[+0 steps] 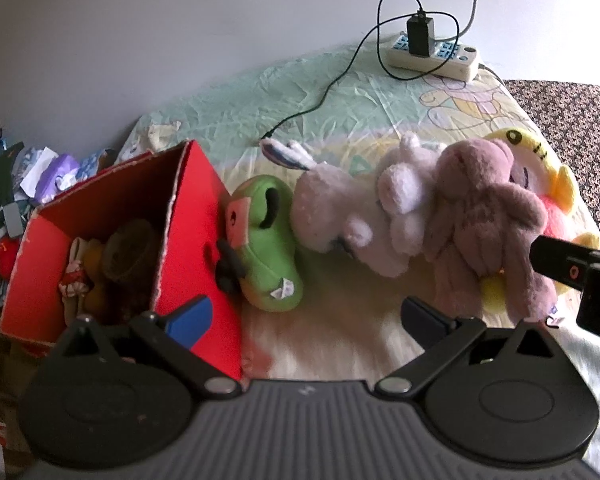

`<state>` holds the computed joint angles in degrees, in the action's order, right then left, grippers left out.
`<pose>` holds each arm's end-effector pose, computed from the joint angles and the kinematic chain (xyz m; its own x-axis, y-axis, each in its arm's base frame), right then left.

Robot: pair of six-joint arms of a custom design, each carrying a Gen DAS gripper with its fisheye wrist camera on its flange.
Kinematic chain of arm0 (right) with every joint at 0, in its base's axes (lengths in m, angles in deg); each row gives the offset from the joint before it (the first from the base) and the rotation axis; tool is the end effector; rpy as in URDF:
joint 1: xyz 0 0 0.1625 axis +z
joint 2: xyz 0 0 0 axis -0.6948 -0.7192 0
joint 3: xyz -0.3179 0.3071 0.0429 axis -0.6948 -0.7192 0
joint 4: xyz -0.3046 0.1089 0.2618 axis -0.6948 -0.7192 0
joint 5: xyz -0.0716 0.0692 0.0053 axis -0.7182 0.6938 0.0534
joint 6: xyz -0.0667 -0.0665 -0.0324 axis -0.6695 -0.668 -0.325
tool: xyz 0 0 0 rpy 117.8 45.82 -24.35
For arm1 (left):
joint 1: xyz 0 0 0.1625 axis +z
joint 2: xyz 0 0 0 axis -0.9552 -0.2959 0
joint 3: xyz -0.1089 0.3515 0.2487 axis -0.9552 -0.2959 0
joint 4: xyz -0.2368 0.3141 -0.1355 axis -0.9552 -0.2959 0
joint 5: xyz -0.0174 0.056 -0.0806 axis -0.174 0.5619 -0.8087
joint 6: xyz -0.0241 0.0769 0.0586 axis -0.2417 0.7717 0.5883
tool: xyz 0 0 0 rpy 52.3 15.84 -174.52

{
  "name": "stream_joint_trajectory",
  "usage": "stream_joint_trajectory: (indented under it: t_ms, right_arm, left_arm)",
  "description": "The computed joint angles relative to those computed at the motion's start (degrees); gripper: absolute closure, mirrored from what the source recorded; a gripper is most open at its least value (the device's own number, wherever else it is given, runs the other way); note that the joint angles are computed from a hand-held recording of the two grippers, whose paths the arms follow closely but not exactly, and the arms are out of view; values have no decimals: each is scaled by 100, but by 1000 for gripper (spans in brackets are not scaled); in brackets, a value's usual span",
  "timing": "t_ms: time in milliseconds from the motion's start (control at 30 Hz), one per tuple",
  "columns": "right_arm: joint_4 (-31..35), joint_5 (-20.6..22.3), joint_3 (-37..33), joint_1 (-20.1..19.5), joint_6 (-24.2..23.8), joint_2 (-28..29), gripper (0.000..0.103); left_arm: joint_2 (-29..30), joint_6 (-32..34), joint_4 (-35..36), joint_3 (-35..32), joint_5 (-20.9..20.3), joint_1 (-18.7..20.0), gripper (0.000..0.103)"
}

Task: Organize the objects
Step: 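Grasp the pink teddy bear with the right gripper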

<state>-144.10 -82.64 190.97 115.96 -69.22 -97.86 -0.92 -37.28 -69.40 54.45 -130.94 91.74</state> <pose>0.0208 -0.3013 0.3095 -0.8739 0.1762 0.4530 -0.2119 0.7006 -0.6813 -0.4175 -0.3637 -0.0741 -0.4998 0.2079 -0.8408 0.5962 0.7868 -0.1598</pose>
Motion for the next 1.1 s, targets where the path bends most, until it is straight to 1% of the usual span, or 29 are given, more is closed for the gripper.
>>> stream_joint_trajectory:
  t_ms: [100, 167, 200, 333, 367, 433, 500, 533, 633, 667, 733, 800, 833, 900, 933, 1000, 1067, 1100]
  right_arm:
    - [-62, 175, 69, -157, -63, -61, 30]
    - [-265, 196, 137, -252, -212, -28, 31]
    - [-473, 278, 188, -343, -349, 15, 31]
    - [-327, 555, 208, -581, -289, -160, 32]
    - [-289, 619, 197, -639, -287, -205, 33]
    - [-241, 877, 215, -810, -307, -322, 34]
    - [-120, 1135, 189, -988, -285, -465, 34]
    - [-82, 1238, 170, -1066, -273, -515, 34]
    - [-246, 1680, 171, -1396, -374, -599, 34]
    - [-246, 1800, 139, -1510, -361, -631, 34]
    - [-180, 1673, 8, -1526, -264, -573, 35]
    - [-175, 1751, -90, -1697, -241, -534, 35]
    - [-71, 1738, -157, -1753, -186, -512, 35]
    - [135, 1747, -283, -1857, -75, -481, 37]
    - [398, 1955, -341, -2003, -34, -565, 39]
    - [1041, 2671, -396, -2368, -137, -839, 43]
    - [1561, 3062, -497, -2494, -296, -916, 43]
    - [1822, 3177, -575, -2482, -301, -865, 43]
  left_arm:
    - [1, -2, 3, 14, -31, -6, 2]
    - [6, 11, -26, 23, -75, 6, 2]
    - [13, 38, -64, 25, -106, 18, 2]
    - [9, 317, -505, 107, -322, 85, 2]
    - [15, 380, -610, 118, -343, 93, 2]
    - [44, 481, -742, 113, -318, 94, 2]
    - [26, 762, -1195, 205, -393, 114, 2]
    - [-5, 1000, -1641, 285, -568, 159, 2]
    - [-83, 1797, -3122, 525, -1374, 364, 2]
    - [-71, 1986, -3479, 568, -1549, 399, 1]
    - [8, 2161, -3777, 548, -1586, 378, 1]
    - [95, 2369, -3845, 477, -1554, 353, 1]
    - [135, 2465, -3831, 423, -1614, 359, 1]
    - [187, 2626, -3735, 296, -1866, 434, 1]
    - [236, 2722, -3753, 235, -1961, 475, 1]
    - [309, 2854, -3800, 156, -2103, 535, 1]
    - [336, 2860, -3854, 137, -2205, 613, 1]
    - [351, 2844, -3919, 153, -2182, 638, 1]
